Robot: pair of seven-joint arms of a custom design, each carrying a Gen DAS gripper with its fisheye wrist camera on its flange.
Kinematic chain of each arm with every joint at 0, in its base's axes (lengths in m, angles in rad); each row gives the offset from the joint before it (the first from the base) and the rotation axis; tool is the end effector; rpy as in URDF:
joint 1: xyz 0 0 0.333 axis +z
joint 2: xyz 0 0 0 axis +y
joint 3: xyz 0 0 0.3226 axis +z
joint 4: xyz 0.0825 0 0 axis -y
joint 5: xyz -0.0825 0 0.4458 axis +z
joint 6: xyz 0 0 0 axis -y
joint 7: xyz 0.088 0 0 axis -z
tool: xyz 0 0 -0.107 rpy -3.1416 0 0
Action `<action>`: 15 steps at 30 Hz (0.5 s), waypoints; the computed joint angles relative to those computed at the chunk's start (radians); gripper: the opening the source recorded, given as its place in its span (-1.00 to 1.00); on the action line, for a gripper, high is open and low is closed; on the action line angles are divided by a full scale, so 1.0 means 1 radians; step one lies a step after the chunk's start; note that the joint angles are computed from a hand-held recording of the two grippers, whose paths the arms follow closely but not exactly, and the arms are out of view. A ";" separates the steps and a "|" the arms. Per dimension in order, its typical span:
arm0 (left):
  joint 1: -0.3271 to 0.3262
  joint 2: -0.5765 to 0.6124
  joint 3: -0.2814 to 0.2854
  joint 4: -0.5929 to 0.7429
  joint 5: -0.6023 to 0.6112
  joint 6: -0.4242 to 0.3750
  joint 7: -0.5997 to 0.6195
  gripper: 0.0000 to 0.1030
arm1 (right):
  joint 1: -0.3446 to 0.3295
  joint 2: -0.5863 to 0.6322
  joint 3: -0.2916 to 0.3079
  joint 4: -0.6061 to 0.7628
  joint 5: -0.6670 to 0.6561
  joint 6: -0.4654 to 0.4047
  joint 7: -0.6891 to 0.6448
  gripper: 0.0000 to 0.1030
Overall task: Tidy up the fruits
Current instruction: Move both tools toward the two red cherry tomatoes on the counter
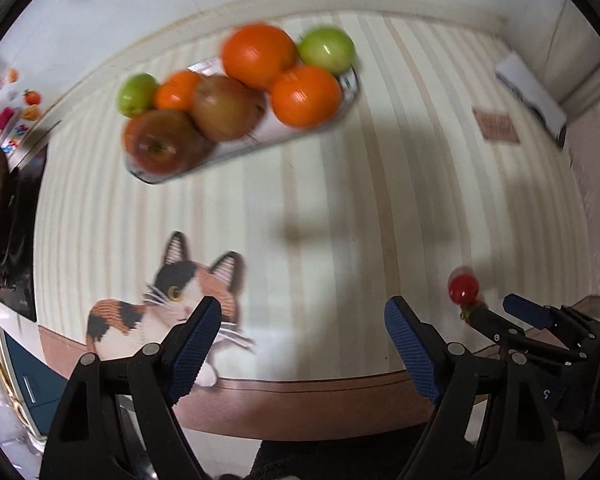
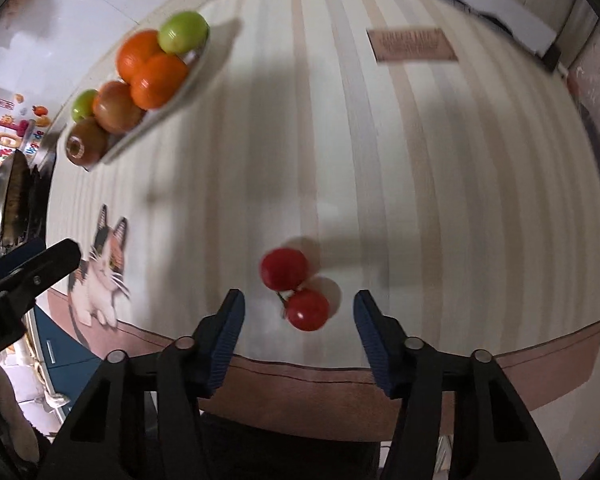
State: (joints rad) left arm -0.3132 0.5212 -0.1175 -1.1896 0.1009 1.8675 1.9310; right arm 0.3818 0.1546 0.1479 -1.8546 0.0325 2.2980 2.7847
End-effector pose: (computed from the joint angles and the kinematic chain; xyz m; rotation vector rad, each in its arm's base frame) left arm 0.7284 -0.3019 0.5012 -1.1379 2.7751 -0.1330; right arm 0.5923 0.3432 0.4481 -1.1946 2.5928 0.1070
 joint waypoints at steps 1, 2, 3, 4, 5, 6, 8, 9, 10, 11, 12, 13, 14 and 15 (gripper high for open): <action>-0.005 0.006 0.001 0.000 0.007 -0.007 0.002 0.62 | -0.001 0.005 0.002 -0.006 0.011 0.013 -0.006 0.01; -0.007 0.010 0.000 0.002 0.011 -0.014 0.006 0.62 | -0.001 0.013 0.004 -0.005 0.017 0.015 -0.013 -0.06; -0.010 0.015 0.000 0.005 0.014 -0.022 0.009 0.62 | 0.000 0.023 0.005 0.000 0.017 0.014 -0.019 -0.10; -0.012 0.019 -0.001 0.009 0.014 -0.031 0.013 0.62 | 0.001 0.032 0.006 0.010 0.013 0.010 -0.023 -0.14; -0.015 0.023 -0.001 0.013 0.016 -0.037 0.014 0.62 | 0.003 0.043 0.006 0.022 0.003 0.000 -0.025 -0.29; -0.017 0.025 -0.002 0.014 0.015 -0.041 0.018 0.62 | 0.009 0.052 0.004 0.035 -0.025 -0.013 -0.025 -0.36; -0.022 0.030 -0.005 0.021 0.013 -0.048 0.027 0.62 | 0.011 0.054 0.003 0.041 -0.045 -0.017 -0.025 -0.40; -0.025 0.031 -0.008 0.021 0.012 -0.048 0.034 0.62 | 0.010 0.052 0.002 0.040 -0.047 -0.018 -0.024 -0.41; -0.026 0.034 -0.011 0.025 0.007 -0.052 0.041 0.62 | 0.011 0.047 0.000 0.037 -0.057 -0.022 -0.013 -0.41; -0.027 0.039 -0.015 0.031 -0.001 -0.058 0.051 0.62 | 0.011 0.038 -0.003 0.029 -0.067 -0.024 -0.002 -0.41; -0.031 0.040 -0.019 0.032 -0.005 -0.060 0.060 0.62 | 0.010 0.021 -0.005 0.013 -0.071 -0.025 0.012 -0.41; -0.034 0.041 -0.024 0.032 -0.012 -0.063 0.073 0.62 | 0.008 0.004 -0.007 -0.005 -0.071 -0.022 0.023 -0.41; -0.037 0.043 -0.030 0.032 -0.021 -0.067 0.088 0.62 | 0.006 -0.016 -0.010 -0.027 -0.073 -0.017 0.038 -0.41; -0.043 0.041 -0.036 0.024 -0.024 -0.065 0.106 0.62 | 0.005 -0.033 -0.012 -0.044 -0.076 -0.019 0.052 -0.41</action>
